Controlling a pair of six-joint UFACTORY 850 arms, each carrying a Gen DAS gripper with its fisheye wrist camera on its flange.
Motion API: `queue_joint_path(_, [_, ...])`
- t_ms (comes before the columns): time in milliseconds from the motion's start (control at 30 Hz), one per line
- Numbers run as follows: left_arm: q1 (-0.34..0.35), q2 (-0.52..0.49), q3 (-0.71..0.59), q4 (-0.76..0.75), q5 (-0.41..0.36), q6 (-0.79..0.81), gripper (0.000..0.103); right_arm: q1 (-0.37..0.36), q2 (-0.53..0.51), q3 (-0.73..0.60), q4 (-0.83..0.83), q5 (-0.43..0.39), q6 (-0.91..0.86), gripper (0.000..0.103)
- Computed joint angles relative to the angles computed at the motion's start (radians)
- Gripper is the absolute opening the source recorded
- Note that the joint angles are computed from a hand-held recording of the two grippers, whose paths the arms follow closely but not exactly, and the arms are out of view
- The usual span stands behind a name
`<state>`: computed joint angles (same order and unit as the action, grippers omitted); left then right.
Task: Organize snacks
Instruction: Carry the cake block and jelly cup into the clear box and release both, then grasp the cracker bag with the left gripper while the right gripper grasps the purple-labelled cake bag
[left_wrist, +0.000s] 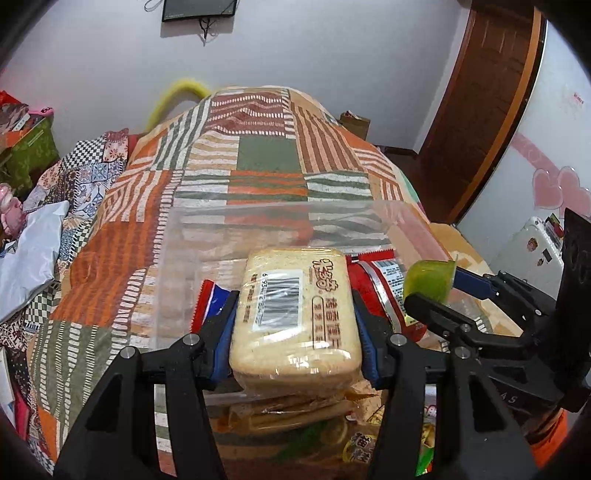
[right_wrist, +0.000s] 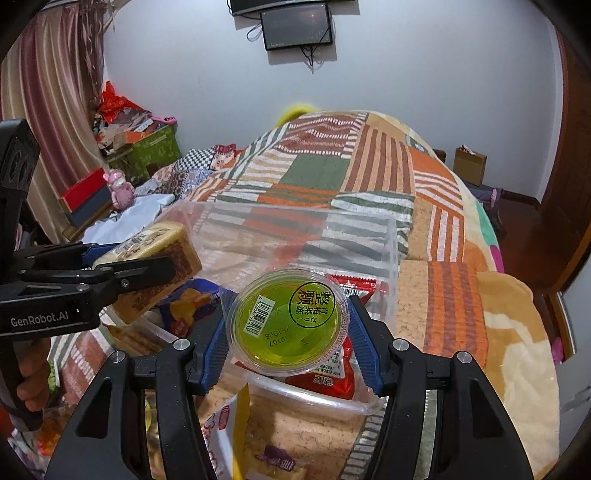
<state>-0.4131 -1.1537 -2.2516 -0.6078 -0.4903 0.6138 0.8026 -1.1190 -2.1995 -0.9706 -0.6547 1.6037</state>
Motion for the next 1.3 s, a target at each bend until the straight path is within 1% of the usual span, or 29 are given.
queue_joint_path(100, [-0.001, -0.031, -0.044, 0.028, -0.030, -0.029, 0.054, -0.005, -0.013, -0.018, 0.037, 0.004, -0.032, 0.056])
queue_joint_path(200, [-0.005, -0.024, -0.028, 0.033, -0.009, -0.020, 0.054, -0.003, -0.028, -0.045, 0.055, -0.013, -0.060, 0.056])
queue_joint_path(267, [-0.006, -0.021, -0.022, 0.035, -0.005, -0.019, 0.054, -0.003, -0.033, -0.053, 0.072, -0.011, -0.081, 0.056])
queue_joint_path(333, [-0.006, -0.021, -0.024, 0.044, -0.008, -0.028, 0.054, -0.001, -0.048, -0.082, 0.095, -0.031, -0.116, 0.058])
queue_joint_path(433, [-0.007, -0.004, 0.004, 0.046, 0.007, -0.029, 0.055, 0.000, -0.059, -0.106, 0.114, -0.052, -0.139, 0.060])
queue_joint_path(567, [-0.004, 0.024, 0.050, 0.023, 0.019, -0.005, 0.058, -0.001, -0.020, -0.043, 0.084, -0.010, -0.086, 0.062])
queue_joint_path(600, [-0.004, 0.032, 0.061, 0.023, 0.022, -0.002, 0.059, 0.001, -0.009, -0.027, 0.068, -0.008, -0.066, 0.064])
queue_joint_path(700, [-0.003, 0.062, 0.107, 0.005, 0.036, 0.021, 0.059, 0.009, 0.009, -0.001, 0.025, -0.019, -0.025, 0.067])
queue_joint_path(867, [0.000, 0.128, 0.208, -0.050, 0.080, 0.085, 0.059, 0.022, 0.047, 0.054, -0.022, -0.019, 0.032, 0.067])
queue_joint_path(1067, [0.005, 0.206, 0.328, -0.093, 0.123, 0.138, 0.065, 0.045, 0.095, 0.125, -0.064, -0.028, 0.084, 0.068])
queue_joint_path(1200, [0.013, 0.254, 0.408, -0.134, 0.141, 0.178, 0.071, 0.062, 0.126, 0.182, -0.086, -0.028, 0.129, 0.072])
queue_joint_path(1300, [0.016, 0.287, 0.469, -0.139, 0.154, 0.194, 0.072, 0.074, 0.140, 0.214, -0.082, -0.023, 0.146, 0.072])
